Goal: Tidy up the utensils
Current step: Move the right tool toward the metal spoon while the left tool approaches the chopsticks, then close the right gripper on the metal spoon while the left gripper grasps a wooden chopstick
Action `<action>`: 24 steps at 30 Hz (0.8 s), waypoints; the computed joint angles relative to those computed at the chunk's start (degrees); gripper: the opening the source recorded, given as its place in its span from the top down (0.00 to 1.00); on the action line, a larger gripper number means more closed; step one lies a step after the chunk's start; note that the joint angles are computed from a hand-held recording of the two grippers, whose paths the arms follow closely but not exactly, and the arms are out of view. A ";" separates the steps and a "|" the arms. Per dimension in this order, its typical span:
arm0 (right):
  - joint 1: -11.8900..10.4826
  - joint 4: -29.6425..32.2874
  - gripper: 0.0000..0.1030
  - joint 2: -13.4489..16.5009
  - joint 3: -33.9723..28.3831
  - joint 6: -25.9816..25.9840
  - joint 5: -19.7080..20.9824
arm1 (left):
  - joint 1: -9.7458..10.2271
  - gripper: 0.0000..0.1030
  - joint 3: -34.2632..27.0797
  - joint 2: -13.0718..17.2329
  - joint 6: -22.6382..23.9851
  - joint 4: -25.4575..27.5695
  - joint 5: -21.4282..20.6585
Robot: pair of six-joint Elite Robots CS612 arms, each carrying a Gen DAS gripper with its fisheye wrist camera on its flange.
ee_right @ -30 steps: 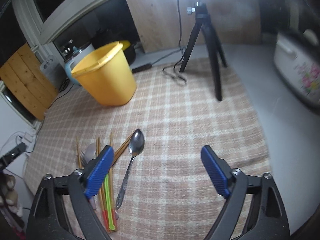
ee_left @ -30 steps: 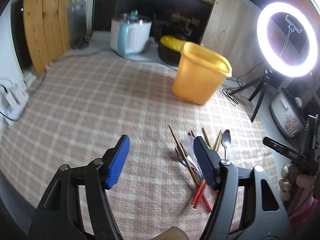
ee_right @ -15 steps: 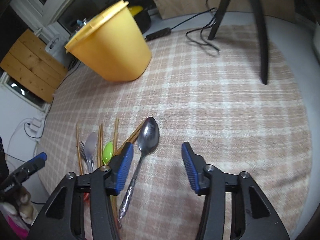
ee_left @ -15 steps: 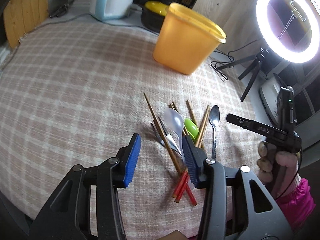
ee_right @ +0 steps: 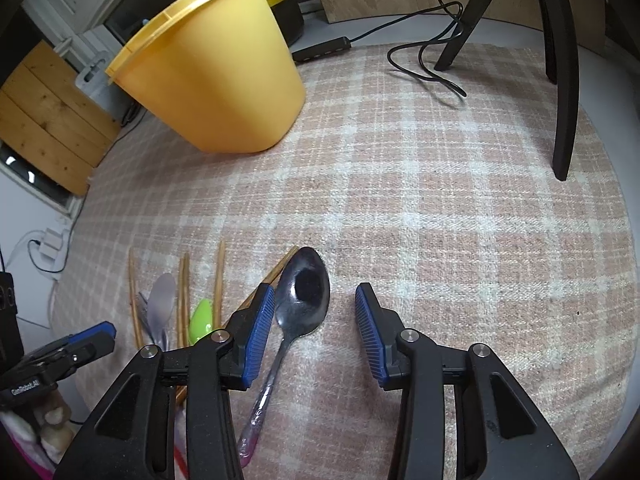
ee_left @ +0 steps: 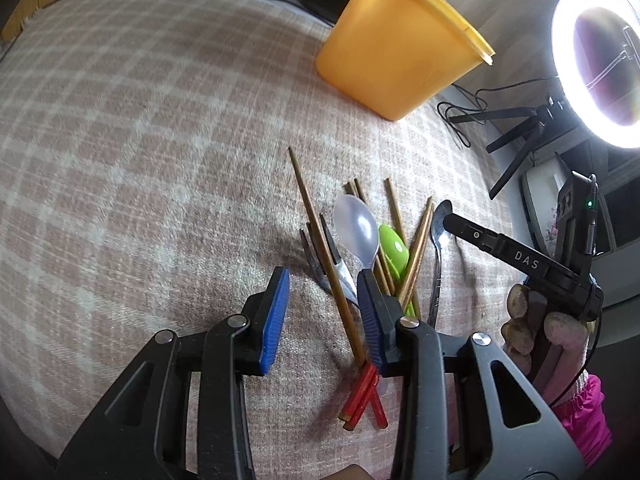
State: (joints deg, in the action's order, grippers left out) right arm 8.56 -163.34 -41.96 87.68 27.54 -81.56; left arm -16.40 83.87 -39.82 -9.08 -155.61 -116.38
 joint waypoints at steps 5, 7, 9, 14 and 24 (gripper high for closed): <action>0.51 1.11 0.61 0.55 -1.23 -0.70 -1.80 | 0.22 0.66 -0.72 0.72 0.11 1.24 -1.31; 0.78 1.79 0.61 0.81 -1.83 -1.33 -2.44 | 0.26 0.66 -1.09 1.03 0.24 1.69 -1.80; 1.33 3.04 0.65 1.03 -2.58 -2.30 -4.61 | 0.30 0.66 -1.29 1.22 0.34 1.98 -2.39; 2.00 6.05 0.83 1.34 -3.99 -4.04 -7.71 | 0.24 0.66 -2.02 1.77 0.73 2.65 -3.41; 3.14 11.28 0.94 1.58 -6.81 -6.79 -11.87 | -0.08 0.66 -3.59 2.90 1.52 3.87 -4.66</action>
